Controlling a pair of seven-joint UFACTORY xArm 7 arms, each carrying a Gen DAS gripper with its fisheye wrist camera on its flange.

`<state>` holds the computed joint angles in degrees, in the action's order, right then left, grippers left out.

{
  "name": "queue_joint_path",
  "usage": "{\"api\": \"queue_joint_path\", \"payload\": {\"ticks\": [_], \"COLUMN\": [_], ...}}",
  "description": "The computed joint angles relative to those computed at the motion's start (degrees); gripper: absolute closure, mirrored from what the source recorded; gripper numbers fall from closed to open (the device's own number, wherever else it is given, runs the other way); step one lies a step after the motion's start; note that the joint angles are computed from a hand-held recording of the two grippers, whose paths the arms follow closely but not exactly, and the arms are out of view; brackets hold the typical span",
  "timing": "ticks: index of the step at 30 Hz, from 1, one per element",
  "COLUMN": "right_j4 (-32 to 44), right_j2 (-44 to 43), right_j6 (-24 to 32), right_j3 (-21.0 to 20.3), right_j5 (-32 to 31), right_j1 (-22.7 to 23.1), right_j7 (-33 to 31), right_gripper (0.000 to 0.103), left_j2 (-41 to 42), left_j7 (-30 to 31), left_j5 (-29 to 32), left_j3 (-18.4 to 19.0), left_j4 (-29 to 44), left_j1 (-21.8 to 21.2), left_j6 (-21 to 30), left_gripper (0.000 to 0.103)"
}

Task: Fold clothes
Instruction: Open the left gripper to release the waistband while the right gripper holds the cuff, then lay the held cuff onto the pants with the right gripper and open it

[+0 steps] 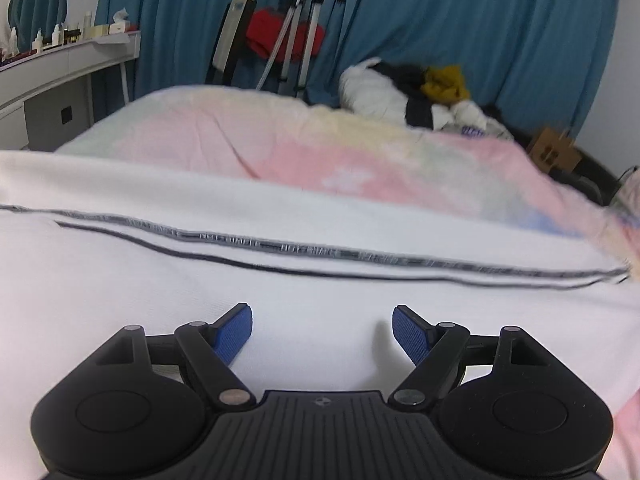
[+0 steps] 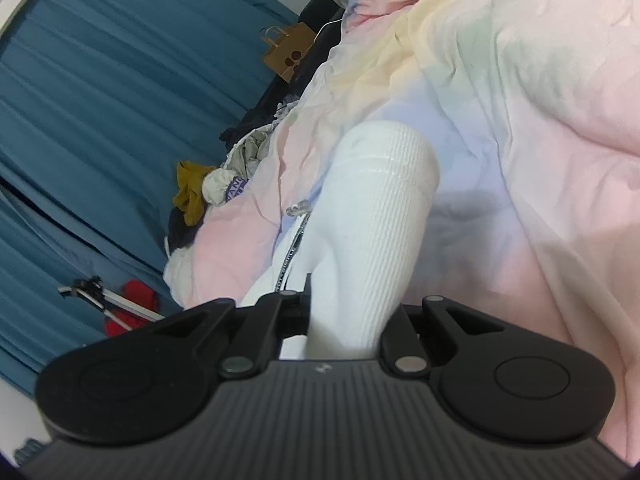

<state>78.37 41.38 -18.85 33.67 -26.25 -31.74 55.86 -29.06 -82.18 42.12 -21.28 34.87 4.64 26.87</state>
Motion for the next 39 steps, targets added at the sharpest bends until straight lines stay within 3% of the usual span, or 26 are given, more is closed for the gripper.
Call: {"api": "queue_joint_path", "payload": {"ticks": [13, 20, 27, 30, 34, 36, 39], "right_j4": [0.7, 0.4, -0.1, -1.4, -5.1, -8.3, -13.6], "right_j2": [-1.0, -1.8, -3.8, -6.6, -12.5, -15.3, -19.1], "right_j6": [3.9, 3.9, 3.8, 0.3, -9.8, -15.9, -23.0], "right_j3": [-4.6, -6.2, -9.1, -14.0, -29.2, -31.5, -31.1], "right_j5": [7.7, 11.6, 14.5, 15.7, 19.5, 19.8, 18.0], "right_j1": [5.4, 7.4, 10.5, 15.3, 31.6, 36.0, 39.7], "right_j7": [-8.3, -11.8, -13.8, -15.5, -27.6, -34.7, -43.6], "right_gripper": [0.091, 0.091, 0.091, 0.091, 0.091, 0.091, 0.091], "left_j2": [3.6, 4.2, 3.8, 2.6, 1.2, -0.2, -3.0], "left_j7": [-1.1, -0.4, -2.3, -3.7, -5.7, -7.0, -9.6], "left_j5": [8.0, 9.7, 11.1, 10.4, 8.9, 8.5, 7.9], "left_j3": [-1.3, 1.4, 2.5, 3.2, 2.9, 2.3, 1.5], "left_j4": [1.1, 1.1, 0.4, -0.4, -1.0, -1.4, -2.3], "left_j1": [-0.8, -3.9, -4.4, -3.8, -2.2, -1.1, 1.1], "left_j6": [2.6, 4.2, 3.4, 1.4, -0.3, -0.7, -1.9], "left_gripper": [0.02, 0.018, 0.018, 0.018, 0.018, 0.018, 0.018]}}
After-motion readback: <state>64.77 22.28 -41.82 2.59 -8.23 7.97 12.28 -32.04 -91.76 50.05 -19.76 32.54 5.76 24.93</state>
